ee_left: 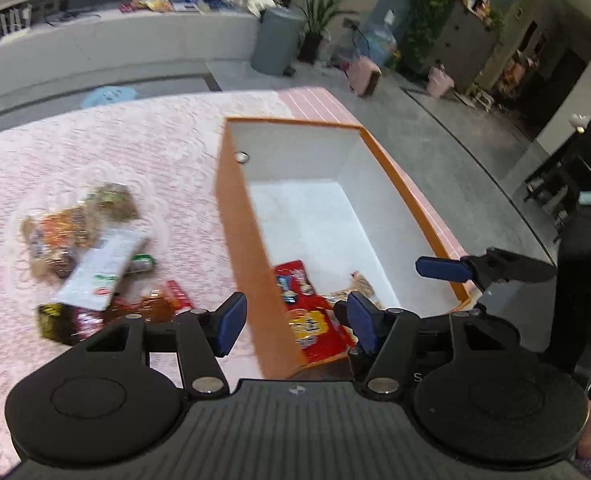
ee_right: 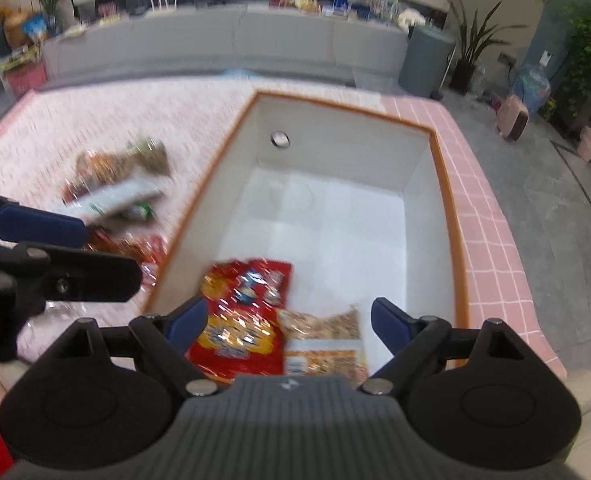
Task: Organize snacks
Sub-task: 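Move both tools back from the box toward the snack pile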
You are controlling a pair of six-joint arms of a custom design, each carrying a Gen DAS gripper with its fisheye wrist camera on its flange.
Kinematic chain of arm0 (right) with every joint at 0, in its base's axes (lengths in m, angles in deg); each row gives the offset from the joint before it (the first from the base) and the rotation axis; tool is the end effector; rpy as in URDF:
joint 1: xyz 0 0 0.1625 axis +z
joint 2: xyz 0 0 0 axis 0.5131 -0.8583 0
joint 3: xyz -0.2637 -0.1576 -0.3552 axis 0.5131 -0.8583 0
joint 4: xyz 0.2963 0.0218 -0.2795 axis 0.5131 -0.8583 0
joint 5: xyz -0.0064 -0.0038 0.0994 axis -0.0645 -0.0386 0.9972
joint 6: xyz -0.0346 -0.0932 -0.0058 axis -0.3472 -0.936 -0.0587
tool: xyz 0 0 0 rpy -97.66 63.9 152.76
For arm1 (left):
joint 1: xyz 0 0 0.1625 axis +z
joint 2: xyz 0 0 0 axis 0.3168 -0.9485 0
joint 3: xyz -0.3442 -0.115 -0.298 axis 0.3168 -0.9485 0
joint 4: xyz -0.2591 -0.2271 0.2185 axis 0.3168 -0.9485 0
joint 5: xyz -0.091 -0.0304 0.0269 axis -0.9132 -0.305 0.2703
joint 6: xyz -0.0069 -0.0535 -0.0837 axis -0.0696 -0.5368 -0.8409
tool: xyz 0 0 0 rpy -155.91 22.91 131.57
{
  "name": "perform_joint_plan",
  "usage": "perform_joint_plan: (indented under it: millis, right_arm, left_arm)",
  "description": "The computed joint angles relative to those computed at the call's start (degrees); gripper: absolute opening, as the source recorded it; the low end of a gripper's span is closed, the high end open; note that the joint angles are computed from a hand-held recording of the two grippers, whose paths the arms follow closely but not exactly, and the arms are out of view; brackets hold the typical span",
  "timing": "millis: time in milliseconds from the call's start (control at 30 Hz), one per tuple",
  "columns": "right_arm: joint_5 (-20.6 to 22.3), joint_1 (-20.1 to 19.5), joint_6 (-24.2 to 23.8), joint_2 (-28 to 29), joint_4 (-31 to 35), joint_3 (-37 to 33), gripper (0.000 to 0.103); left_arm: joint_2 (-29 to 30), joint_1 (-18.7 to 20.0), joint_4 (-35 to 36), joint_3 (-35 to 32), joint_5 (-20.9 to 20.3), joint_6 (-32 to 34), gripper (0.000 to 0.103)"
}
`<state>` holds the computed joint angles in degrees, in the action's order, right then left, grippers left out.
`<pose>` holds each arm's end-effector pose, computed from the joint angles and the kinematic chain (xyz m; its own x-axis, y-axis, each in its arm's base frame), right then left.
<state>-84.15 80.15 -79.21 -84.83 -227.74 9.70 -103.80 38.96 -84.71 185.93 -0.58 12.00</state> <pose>0.3108 -0.6352 0.0945 -0.6435 -0.1875 0.7421 -0.5376 0.8009 -0.2638 -0.1623 -0.5903 0.2494 -0.8385 0.3177 -0.4426 0.4816 0.8122 -0.3293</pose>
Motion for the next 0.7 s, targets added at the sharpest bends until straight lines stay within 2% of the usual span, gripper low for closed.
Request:
perform_joint_plan:
  millis: [100, 267, 467, 633, 700]
  right_arm:
    - [0.29, 1.22, -1.88, 1.94, -7.57, 1.12, 0.087]
    - [2.02, 3.10, -1.85, 5.09, -15.82, 1.95, 0.087]
    - [5.68, 4.35, -2.19, 8.22, -22.55, 2.90, 0.087]
    - [8.78, 4.14, -1.45, 9.44, -24.40, 4.22, 0.087]
    - [9.11, 4.39, -3.69, 10.71, -27.60, 4.57, 0.082]
  left_arm:
    - [-1.82, -0.16, -1.97, 2.02, 2.15, 0.15, 0.068]
    - [-4.79, -0.07, -3.35, 5.15, 6.42, 0.66, 0.068]
    - [-8.14, 3.18, -2.32, 6.66, 6.03, -2.82, 0.068]
    - [-10.46, 6.58, -1.71, 7.60, 5.47, -4.18, 0.067]
    - [-10.76, 7.66, -1.82, 7.79, 5.32, -4.08, 0.067]
